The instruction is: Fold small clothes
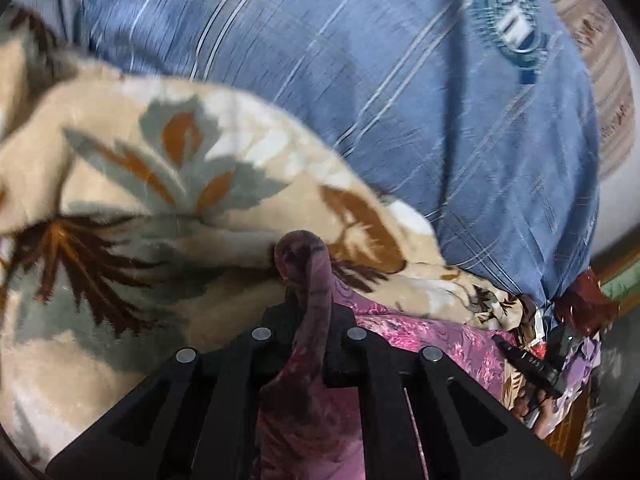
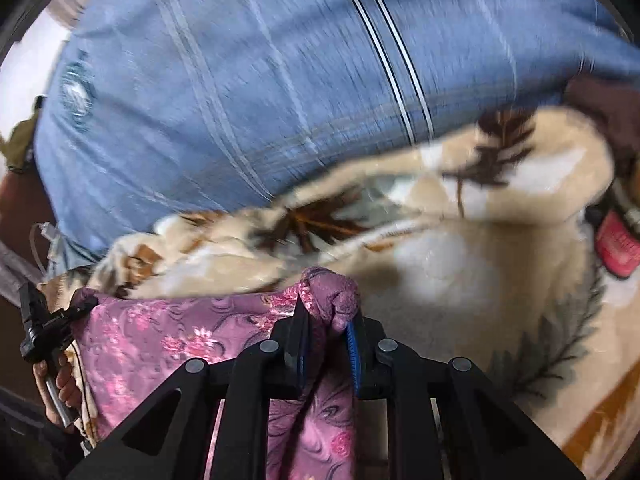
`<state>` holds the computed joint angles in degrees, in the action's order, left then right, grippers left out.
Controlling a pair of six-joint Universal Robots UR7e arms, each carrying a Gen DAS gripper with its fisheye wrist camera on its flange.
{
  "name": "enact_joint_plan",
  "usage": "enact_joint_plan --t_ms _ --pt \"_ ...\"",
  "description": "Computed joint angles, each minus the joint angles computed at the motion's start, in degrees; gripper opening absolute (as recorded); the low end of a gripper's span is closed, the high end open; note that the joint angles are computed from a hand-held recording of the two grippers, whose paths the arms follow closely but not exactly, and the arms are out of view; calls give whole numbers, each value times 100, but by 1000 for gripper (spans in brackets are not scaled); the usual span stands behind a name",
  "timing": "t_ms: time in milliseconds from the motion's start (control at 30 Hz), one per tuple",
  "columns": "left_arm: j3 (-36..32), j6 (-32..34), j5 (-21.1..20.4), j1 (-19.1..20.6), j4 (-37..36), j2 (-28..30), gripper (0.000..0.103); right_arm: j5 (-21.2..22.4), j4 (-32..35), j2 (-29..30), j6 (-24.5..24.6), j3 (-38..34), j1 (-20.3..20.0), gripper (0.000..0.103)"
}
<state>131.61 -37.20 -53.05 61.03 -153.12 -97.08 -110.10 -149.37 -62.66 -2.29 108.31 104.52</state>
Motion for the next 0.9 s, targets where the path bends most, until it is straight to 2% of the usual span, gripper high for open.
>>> enact_joint_plan --t_ms 67,133,167,200,233,267,333,367,433,500,633,700,833,900 --pt "-19 -87 159 18 239 66 14 -39 15 70 -2 0 -50 18" --pt "36 -451 254 -52 381 -22 22 -212 -90 104 -97 29 -6 26" --pt "28 -553 281 -123 505 -76 26 -337 -120 103 -139 35 53 33" --pt "30 -622 379 -279 687 -185 28 -501 -128 70 -133 46 133 37" --pt "59 -700 570 -497 893 -332 34 -637 -81 -16 -121 64 240 38" --pt "69 -804 735 -667 1099 -454 45 -728 -64 -122 -110 114 336 41" --pt "132 -1514 1143 -1232 1984 -912 55 -528 -111 -612 31 438 532 56" --pt "117 -1796 1138 -1343 2282 -1051 56 -343 -101 -846 62 606 591 66" --pt "212 -2554 939 -1716 3011 -1546 57 -83 -62 -1472 166 1150 772 66" --pt "498 -3543 923 -2296 3803 -2128 57 207 -268 -2046 283 1830 824 67" --pt "1098 -5372 1003 -3632 5606 -3243 58 532 -376 -2593 623 2722 723 63" --pt "1349 -6173 950 -4215 6323 -3897 58 788 -215 -2732 860 2918 493 50" --pt "1772 -6384 708 -4441 6041 -4628 58 1204 -268 -2861 811 3041 297 45" --pt "1855 -6046 543 -4199 5572 -4378 58 1201 -260 -2841 811 3052 264 45"
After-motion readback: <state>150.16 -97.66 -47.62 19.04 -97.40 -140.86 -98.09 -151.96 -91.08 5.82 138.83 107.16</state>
